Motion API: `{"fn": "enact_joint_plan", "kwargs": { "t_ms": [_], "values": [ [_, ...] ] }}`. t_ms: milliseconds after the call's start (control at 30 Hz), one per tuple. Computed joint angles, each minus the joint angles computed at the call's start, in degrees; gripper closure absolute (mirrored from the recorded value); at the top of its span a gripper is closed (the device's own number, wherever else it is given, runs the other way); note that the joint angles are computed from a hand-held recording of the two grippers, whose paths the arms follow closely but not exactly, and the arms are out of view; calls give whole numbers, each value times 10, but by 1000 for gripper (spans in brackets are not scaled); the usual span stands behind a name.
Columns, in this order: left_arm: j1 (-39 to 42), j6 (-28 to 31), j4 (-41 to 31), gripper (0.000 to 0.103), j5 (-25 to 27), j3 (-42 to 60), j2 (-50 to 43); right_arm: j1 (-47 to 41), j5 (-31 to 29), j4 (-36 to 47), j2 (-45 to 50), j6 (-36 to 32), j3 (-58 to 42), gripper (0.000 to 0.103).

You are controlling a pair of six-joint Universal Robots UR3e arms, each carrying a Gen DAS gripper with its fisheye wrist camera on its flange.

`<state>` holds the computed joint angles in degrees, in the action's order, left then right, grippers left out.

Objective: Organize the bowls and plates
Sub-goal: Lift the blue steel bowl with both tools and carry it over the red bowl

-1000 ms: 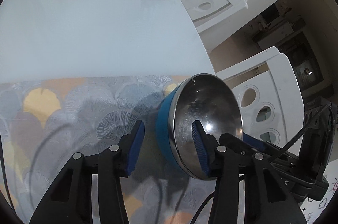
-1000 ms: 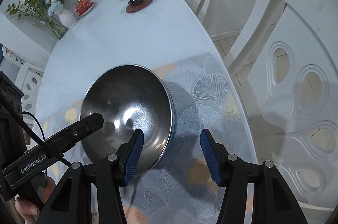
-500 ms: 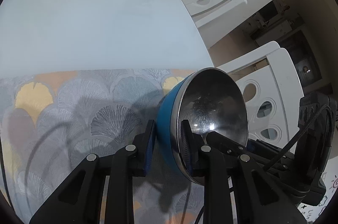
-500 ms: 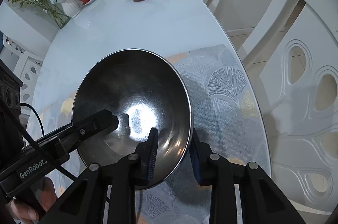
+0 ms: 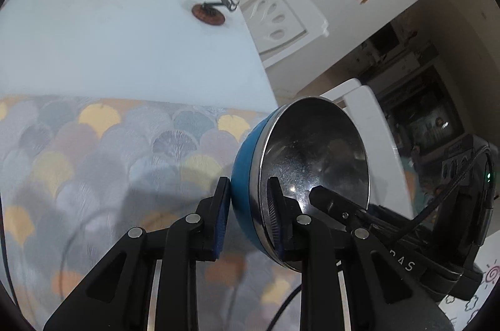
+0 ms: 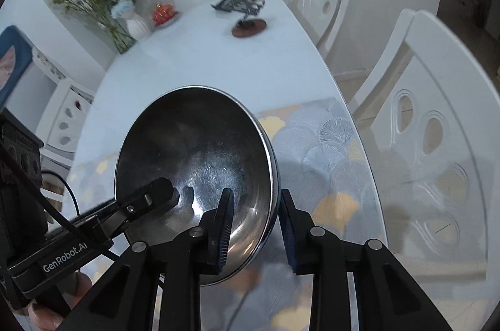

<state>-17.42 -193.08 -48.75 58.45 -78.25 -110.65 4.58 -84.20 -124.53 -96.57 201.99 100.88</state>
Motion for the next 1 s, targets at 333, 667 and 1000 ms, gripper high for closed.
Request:
{"fn": "enact_joint_plan", "kwargs": {
  "t_ms": [333,667,1000],
  "values": [
    [32,30,-16,83,15,-234,274,172,-85,59,-87,160,-5,72],
    [88,62,-135,83,-23,-392,520,353,-154,128,-115,316,-6,72],
    [100,77,-246,83,-33,-482,669,456,-166,165,-130,424,30,72]
  ]
}}
